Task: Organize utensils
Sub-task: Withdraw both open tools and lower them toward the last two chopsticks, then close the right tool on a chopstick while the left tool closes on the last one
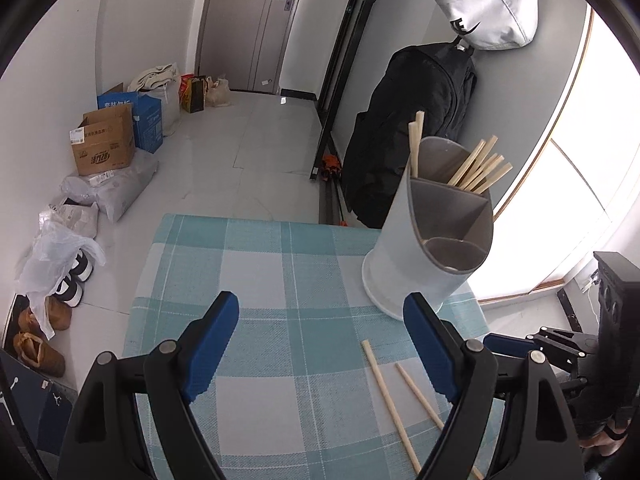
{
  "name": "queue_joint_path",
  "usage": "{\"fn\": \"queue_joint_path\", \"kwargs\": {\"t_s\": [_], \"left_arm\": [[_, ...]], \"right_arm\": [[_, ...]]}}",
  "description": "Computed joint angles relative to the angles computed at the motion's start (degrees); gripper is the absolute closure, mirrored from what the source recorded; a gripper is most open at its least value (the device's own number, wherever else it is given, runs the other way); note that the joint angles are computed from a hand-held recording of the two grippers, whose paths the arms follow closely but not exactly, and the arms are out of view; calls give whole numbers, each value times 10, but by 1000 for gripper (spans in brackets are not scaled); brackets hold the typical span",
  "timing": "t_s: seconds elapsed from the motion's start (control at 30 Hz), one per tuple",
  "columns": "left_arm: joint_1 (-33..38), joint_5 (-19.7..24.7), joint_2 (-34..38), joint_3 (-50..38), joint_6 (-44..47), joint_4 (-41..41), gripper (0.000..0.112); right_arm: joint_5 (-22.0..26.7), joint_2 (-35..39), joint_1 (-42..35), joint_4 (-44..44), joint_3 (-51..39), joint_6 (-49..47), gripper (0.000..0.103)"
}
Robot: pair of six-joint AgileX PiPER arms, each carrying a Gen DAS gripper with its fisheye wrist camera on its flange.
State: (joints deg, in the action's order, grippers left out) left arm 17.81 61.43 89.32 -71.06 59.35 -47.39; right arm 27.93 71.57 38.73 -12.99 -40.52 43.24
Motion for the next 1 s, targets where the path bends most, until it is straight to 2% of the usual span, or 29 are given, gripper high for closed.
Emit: {"fn": "queue_joint_path", "kwargs": {"t_s": [0.13,0.3,0.57,0.67,0.7,0.73,0.8,0.87,1.0], "left_arm": [[9,-13,5,4,13,2,31],[22,-5,17,-15,-11,5,31],[37,8,40,-35,-25,20,31],[41,13,48,-42,-36,29,31],[43,14,51,-45,-37,30,31],[44,14,51,-45,-38,31,31],[42,7,51,-43,-41,40,31],[39,4,53,-42,-47,53,31],[25,3,56,-36,-62,83,31]], "right_arm": [[-8,66,-2,35,-14,-54,64],[28,143,-14,76,-64,-116,80],[63,194,-8,61,-115,-127,80],[83,203,10,19,-130,-92,85],[88,201,14,16,-134,-88,94],[88,201,20,15,-134,-85,100],[87,198,30,-1,-131,-63,100],[66,184,31,-4,-113,-53,100],[26,136,35,-55,-72,28,100]]}}
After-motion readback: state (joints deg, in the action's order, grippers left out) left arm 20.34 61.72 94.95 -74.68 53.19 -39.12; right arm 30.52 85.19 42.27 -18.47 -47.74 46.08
